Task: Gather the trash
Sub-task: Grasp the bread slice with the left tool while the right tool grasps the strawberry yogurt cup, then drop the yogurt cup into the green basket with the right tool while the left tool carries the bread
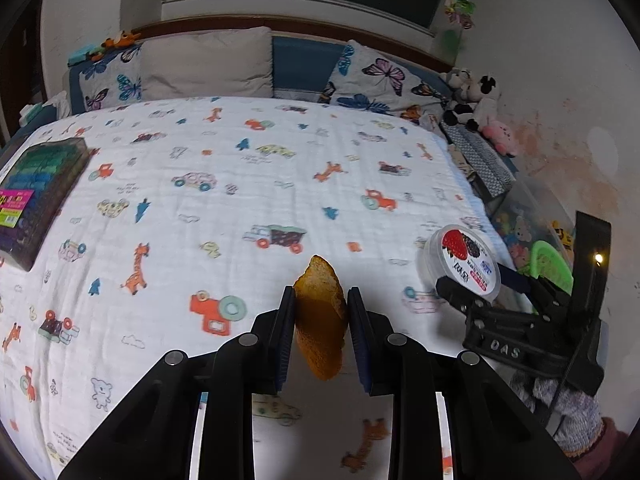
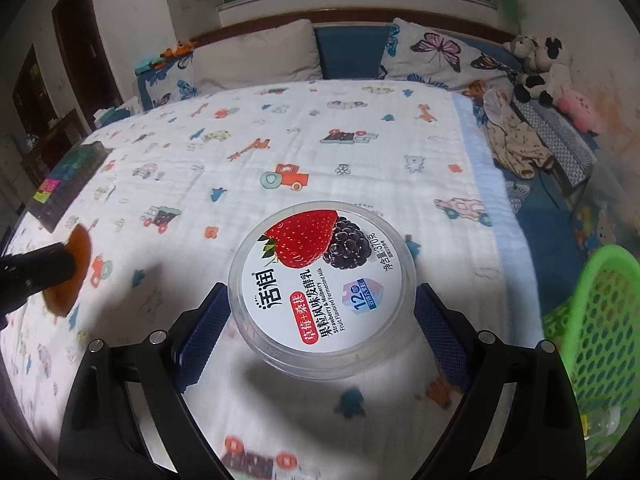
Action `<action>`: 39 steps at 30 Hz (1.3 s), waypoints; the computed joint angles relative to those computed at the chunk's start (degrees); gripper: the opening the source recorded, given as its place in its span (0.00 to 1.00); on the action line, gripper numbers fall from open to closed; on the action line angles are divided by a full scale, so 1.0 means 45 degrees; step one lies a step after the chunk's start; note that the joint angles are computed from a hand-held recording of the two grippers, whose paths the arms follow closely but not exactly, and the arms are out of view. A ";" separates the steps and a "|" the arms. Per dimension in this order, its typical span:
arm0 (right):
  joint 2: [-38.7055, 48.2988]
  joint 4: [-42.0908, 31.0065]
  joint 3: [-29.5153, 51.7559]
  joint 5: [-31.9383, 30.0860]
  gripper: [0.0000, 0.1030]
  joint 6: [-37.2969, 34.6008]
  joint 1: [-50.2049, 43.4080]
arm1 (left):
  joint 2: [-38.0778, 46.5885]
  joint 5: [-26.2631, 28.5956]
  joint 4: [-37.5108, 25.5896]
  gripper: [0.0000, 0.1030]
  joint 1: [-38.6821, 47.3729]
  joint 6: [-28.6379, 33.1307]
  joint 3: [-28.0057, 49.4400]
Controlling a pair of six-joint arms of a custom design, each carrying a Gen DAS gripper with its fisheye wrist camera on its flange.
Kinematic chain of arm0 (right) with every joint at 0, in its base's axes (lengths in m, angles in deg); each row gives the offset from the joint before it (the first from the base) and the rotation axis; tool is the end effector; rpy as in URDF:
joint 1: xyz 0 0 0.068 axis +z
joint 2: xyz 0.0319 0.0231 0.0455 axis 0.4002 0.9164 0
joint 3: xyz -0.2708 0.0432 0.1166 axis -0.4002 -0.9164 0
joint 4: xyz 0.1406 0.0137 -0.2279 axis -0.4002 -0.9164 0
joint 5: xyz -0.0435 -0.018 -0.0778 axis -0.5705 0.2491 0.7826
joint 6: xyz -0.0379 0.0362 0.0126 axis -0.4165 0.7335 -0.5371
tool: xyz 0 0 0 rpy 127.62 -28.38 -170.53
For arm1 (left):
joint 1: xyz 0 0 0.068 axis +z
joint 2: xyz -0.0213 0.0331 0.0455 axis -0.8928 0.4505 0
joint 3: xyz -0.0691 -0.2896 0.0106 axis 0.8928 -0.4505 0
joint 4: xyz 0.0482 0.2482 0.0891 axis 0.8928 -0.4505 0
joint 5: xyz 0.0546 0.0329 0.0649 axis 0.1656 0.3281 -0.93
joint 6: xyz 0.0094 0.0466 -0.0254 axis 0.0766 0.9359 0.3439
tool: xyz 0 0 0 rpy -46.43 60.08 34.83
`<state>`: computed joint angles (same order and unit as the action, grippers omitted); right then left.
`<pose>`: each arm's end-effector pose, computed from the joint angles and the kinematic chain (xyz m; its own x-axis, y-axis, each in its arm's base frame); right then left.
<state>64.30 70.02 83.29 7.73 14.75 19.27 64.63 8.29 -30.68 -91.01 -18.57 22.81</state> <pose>0.2661 -0.0063 0.1432 -0.6941 -0.2496 -0.6752 -0.4133 0.9061 0.0899 0.1936 -0.0933 0.1995 -0.7585 -0.2058 -0.6183 -0.0961 0.9738 -0.2062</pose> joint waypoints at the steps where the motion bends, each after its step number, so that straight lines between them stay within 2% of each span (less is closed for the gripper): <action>1: -0.0233 -0.0102 -0.0106 -0.0121 0.88 -0.0085 -0.0175 | 0.0027 0.0000 -0.0020 0.25 -0.0094 -0.0021 0.0073; 8: -0.1995 -0.1942 -0.0391 -0.1662 0.88 -0.1319 -0.2691 | 0.0707 -0.0230 -0.0046 0.25 -0.1417 -0.0455 0.0924; 14: -0.2398 -0.3452 -0.0016 -0.2842 0.88 -0.2722 -0.5543 | 0.1762 -0.0488 0.0006 0.25 -0.2809 -0.0653 0.2095; 26: -0.0335 -0.4853 0.1676 -0.3748 0.88 -0.5318 -1.0033 | 0.4392 -0.0442 -0.0086 0.25 -0.4553 -0.0518 0.5023; 39: 0.1769 -0.5330 0.3060 -0.3738 0.90 -0.6104 -1.1841 | 0.7651 0.0514 -0.0267 0.25 -0.5474 -0.0166 0.8256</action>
